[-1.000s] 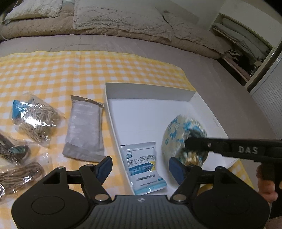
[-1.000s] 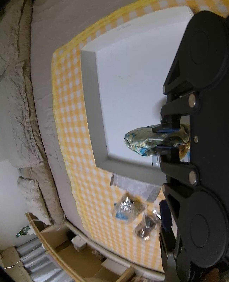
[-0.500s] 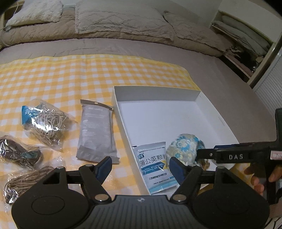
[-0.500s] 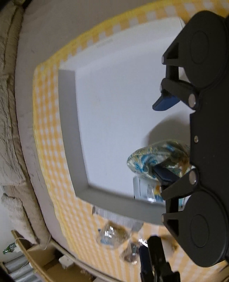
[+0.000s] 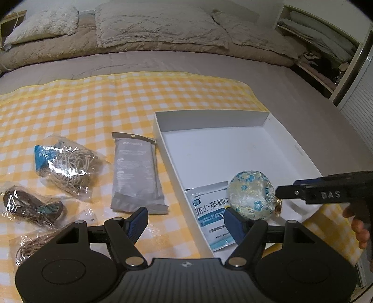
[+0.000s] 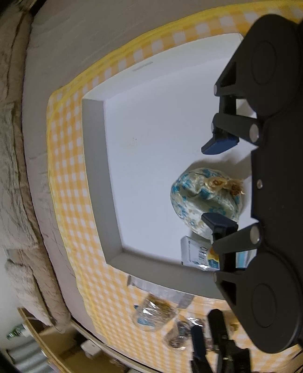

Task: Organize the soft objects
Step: 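Carry both items into the white box and open both tools, then withdraw both tools from the box toward the remaining bags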

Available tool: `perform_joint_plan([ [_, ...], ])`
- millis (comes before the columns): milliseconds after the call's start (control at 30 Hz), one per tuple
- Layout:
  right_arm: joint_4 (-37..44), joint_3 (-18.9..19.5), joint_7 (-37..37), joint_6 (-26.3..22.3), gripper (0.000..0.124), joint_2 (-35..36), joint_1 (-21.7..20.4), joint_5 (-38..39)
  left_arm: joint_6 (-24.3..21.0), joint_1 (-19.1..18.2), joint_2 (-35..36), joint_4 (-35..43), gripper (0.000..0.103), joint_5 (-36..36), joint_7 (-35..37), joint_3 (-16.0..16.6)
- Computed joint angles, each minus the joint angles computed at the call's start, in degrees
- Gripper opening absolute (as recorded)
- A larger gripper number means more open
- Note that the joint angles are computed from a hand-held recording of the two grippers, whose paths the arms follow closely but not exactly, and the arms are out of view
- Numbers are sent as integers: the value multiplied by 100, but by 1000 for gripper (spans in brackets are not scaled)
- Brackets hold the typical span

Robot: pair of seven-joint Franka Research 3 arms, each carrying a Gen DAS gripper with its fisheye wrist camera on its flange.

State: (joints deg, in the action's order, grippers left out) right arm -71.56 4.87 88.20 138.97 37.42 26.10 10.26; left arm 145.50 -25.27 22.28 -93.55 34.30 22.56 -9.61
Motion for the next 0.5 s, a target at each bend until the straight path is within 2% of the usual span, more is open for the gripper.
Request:
perform_joint_plan([
  [133, -309, 87, -207, 182, 57, -221, -61, 110, -38, -30, -49, -20, 73, 64, -75, 19],
  [267, -621, 20, -105, 615, 57, -393, -5, 109, -25, -56, -92, -46, 74, 150, -119, 12],
  [367, -547, -38, 109, 809, 51, -299, 35, 76, -29, -71, -103, -55, 74, 194, -115, -4],
  [500, -162, -84, 149, 754, 49, 8, 133, -111, -35, -69, -92, -40, 74, 189, -91, -21],
])
